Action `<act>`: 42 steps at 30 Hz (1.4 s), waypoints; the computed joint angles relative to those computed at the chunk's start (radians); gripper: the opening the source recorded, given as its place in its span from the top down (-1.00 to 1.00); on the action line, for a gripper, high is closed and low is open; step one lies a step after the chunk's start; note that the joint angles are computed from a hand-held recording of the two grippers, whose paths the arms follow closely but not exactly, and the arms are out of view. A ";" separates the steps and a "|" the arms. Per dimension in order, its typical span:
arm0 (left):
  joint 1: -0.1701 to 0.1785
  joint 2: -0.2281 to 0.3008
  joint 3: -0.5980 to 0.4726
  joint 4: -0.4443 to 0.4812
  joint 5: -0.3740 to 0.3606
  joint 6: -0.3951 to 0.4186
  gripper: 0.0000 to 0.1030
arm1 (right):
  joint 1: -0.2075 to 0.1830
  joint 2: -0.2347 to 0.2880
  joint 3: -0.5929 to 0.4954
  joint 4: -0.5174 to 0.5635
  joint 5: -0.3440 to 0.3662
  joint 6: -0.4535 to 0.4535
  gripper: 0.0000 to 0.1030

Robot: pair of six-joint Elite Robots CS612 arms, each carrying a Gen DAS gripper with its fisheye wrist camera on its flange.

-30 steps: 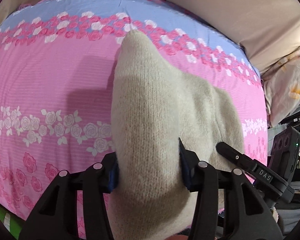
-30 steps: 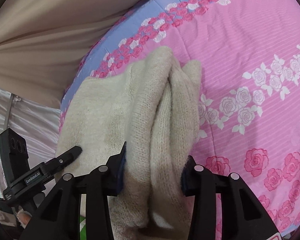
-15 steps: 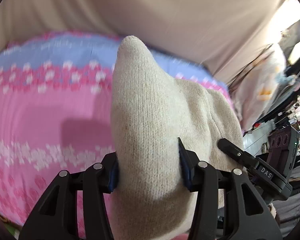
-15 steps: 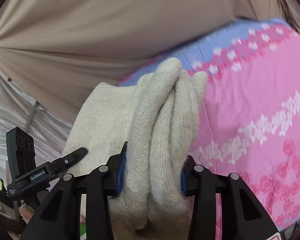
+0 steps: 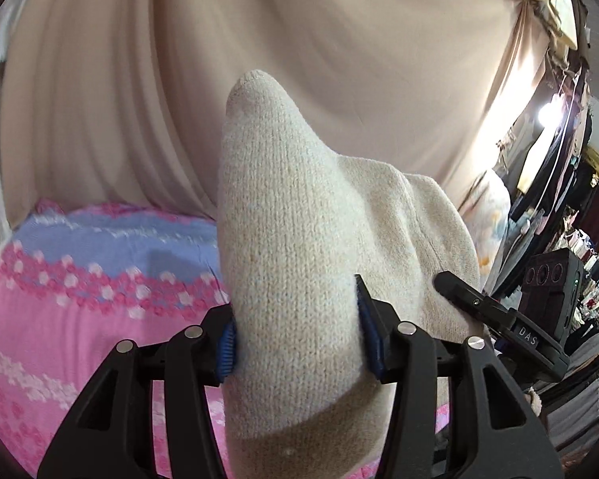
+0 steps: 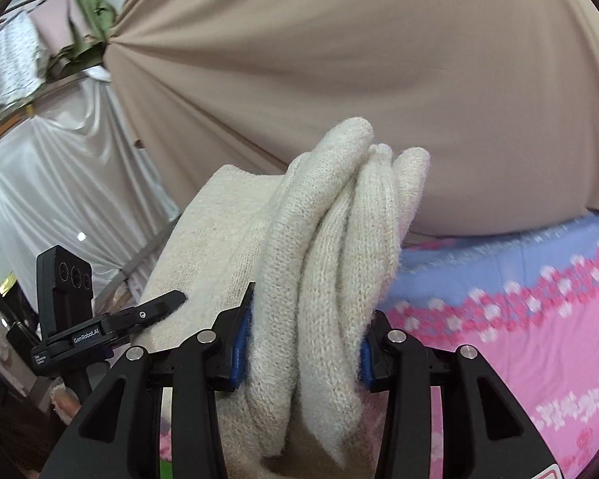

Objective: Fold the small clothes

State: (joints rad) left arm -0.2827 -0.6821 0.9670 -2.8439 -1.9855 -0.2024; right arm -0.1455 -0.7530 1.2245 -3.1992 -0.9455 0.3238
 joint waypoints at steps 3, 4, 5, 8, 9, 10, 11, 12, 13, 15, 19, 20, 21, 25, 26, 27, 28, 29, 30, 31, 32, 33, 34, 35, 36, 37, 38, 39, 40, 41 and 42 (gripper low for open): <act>0.028 -0.001 0.004 -0.016 0.005 0.000 0.05 | 0.028 0.035 -0.057 0.031 0.015 -0.004 0.19; 0.035 0.001 0.003 -0.015 0.010 0.000 0.03 | 0.039 0.056 -0.082 0.051 0.016 0.000 0.19; 0.044 0.007 0.001 -0.009 0.017 -0.005 0.01 | 0.048 0.078 -0.107 0.073 0.021 0.008 0.19; 0.071 0.060 -0.046 0.055 0.042 -0.018 -0.13 | 0.075 0.169 -0.207 0.201 0.036 0.043 0.05; 0.076 0.084 -0.063 0.074 0.060 -0.027 -0.19 | 0.085 0.217 -0.252 0.248 0.033 0.050 0.02; 0.082 0.124 -0.084 0.090 0.103 -0.037 -0.44 | 0.094 0.253 -0.281 0.276 0.011 0.055 -0.01; 0.085 0.149 -0.094 0.096 0.133 -0.036 -0.71 | 0.103 0.285 -0.301 0.325 -0.034 0.038 -0.02; 0.085 0.177 -0.101 0.096 0.189 -0.038 -0.72 | 0.117 0.308 -0.323 0.413 -0.119 0.019 -0.01; 0.084 0.207 -0.105 0.132 0.287 -0.030 -0.70 | 0.129 0.325 -0.328 0.507 -0.199 0.033 0.15; 0.085 0.237 -0.114 0.292 0.406 -0.020 -0.26 | 0.136 0.318 -0.290 0.571 -0.234 0.061 0.66; 0.116 0.203 -0.027 0.294 0.275 -0.081 -0.15 | 0.158 0.245 -0.186 0.495 -0.271 -0.038 0.68; 0.119 0.194 -0.012 0.280 0.247 -0.084 -0.16 | 0.165 0.240 -0.188 0.490 -0.281 -0.063 0.68; 0.119 0.190 -0.008 0.272 0.238 -0.082 -0.16 | 0.170 0.241 -0.200 0.496 -0.289 -0.084 0.68; 0.101 0.200 -0.026 0.240 0.228 -0.048 -0.37 | 0.187 0.328 -0.352 0.669 -0.346 -0.126 0.68; 0.091 0.211 -0.043 0.259 0.255 -0.017 -0.46 | 0.190 0.362 -0.387 0.719 -0.375 -0.124 0.68; 0.078 0.233 -0.072 0.301 0.300 0.027 -0.46 | 0.187 0.378 -0.392 0.728 -0.363 -0.115 0.71; 0.068 0.254 -0.104 0.356 0.344 0.054 -0.45 | 0.176 0.380 -0.379 0.694 -0.311 -0.080 0.79; 0.060 0.276 -0.140 0.426 0.380 0.078 -0.40 | 0.168 0.374 -0.360 0.670 -0.281 -0.045 0.79; 0.059 0.293 -0.165 0.469 0.382 0.080 -0.40 | 0.164 0.368 -0.358 0.687 -0.265 -0.016 0.79; 0.061 0.297 -0.170 0.473 0.376 0.070 -0.40 | 0.161 0.357 -0.350 0.695 -0.260 0.011 0.71; 0.063 0.296 -0.170 0.469 0.365 0.059 -0.40 | 0.162 0.344 -0.337 0.687 -0.270 0.021 0.69; 0.065 0.294 -0.169 0.467 0.357 0.056 -0.40 | 0.164 0.331 -0.326 0.676 -0.280 0.019 0.69; 0.065 0.292 -0.170 0.465 0.356 0.060 -0.40 | 0.169 0.315 -0.306 0.638 -0.301 0.020 0.68; 0.065 0.292 -0.169 0.467 0.357 0.063 -0.40 | 0.172 0.309 -0.301 0.624 -0.303 0.008 0.68; 0.066 0.289 -0.166 0.469 0.356 0.068 -0.40 | 0.178 0.305 -0.300 0.622 -0.325 -0.007 0.68; 0.066 0.290 -0.167 0.471 0.356 0.072 -0.40 | 0.187 0.310 -0.319 0.649 -0.354 -0.037 0.68; 0.067 0.289 -0.164 0.470 0.353 0.073 -0.40 | 0.196 0.317 -0.340 0.691 -0.395 -0.077 0.68; 0.068 0.290 -0.166 0.473 0.353 0.076 -0.40 | 0.208 0.338 -0.376 0.740 -0.450 -0.119 0.68; 0.067 0.292 -0.167 0.473 0.356 0.080 -0.40 | 0.216 0.363 -0.412 0.801 -0.490 -0.161 0.60; 0.067 0.294 -0.171 0.475 0.355 0.082 -0.40 | 0.217 0.376 -0.425 0.821 -0.493 -0.168 0.57; 0.067 0.295 -0.172 0.480 0.356 0.086 -0.40 | 0.215 0.374 -0.414 0.799 -0.482 -0.157 0.57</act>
State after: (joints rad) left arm -0.2161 -0.3875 0.7953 -2.3635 -1.6293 -0.1167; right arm 0.0697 -0.3788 0.8107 -2.4004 -1.4272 0.1670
